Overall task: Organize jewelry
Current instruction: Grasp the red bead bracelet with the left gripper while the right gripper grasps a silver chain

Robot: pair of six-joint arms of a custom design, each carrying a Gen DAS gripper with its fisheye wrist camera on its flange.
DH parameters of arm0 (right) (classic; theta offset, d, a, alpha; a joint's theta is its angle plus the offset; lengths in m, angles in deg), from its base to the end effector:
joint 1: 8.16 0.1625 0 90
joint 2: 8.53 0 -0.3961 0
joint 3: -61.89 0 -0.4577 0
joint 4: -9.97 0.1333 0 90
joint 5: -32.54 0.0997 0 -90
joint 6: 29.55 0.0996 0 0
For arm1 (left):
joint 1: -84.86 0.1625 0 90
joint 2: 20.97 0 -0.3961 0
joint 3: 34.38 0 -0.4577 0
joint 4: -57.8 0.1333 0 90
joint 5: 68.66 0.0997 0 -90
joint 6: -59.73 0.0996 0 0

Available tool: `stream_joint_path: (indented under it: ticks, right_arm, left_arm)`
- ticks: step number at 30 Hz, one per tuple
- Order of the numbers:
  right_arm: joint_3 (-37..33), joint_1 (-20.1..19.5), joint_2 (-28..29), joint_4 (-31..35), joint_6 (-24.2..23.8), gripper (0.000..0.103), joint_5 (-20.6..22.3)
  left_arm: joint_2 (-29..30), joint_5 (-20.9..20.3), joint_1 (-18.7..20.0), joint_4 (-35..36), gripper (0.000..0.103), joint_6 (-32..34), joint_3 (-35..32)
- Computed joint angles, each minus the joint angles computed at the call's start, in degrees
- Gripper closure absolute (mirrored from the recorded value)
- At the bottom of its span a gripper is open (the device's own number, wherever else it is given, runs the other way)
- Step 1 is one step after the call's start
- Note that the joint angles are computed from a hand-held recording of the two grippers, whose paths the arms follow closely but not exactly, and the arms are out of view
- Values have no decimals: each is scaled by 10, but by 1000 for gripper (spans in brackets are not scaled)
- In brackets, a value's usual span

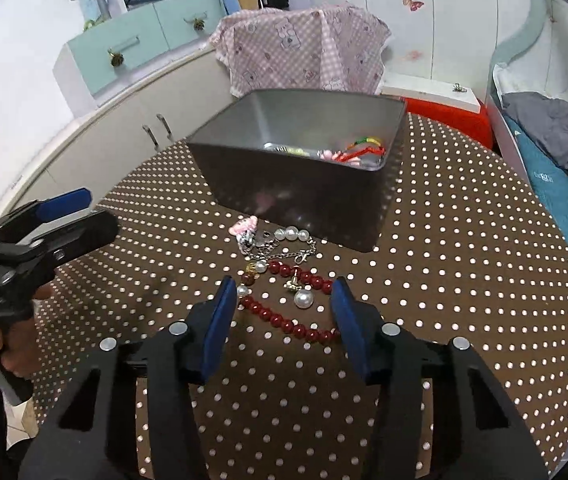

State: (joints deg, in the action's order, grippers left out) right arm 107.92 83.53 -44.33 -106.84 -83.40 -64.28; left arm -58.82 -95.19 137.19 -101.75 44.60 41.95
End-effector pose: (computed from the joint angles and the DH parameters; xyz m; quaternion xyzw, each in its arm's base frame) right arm 0.1478 -0.8915 0.2466 0.4527 -0.8780 0.1034 0.1161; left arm -0.3003 -0.7529 0.1341 0.0220 0.8311 -0.4294 0.3526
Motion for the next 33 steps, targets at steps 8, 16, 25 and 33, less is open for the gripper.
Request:
stream_joint_path:
  ticks: [8,16,25,33]
  right_arm:
    - [23,0,-2,-45,-27,94,-20]
    - [7,-17,-27,-20,10,94,47]
    - [-6,-25,-33,-17,23,94,63]
    - [-10,-27,-33,-15,30,94,71]
  left_arm:
    - [17,-15,2,33,6,-10,-21]
    - [61,-56,7,87,6,-3,-83]
    - [119,-86,21,161,36,-11,-169]
    - [117,-141,17,124,95,51,-160]
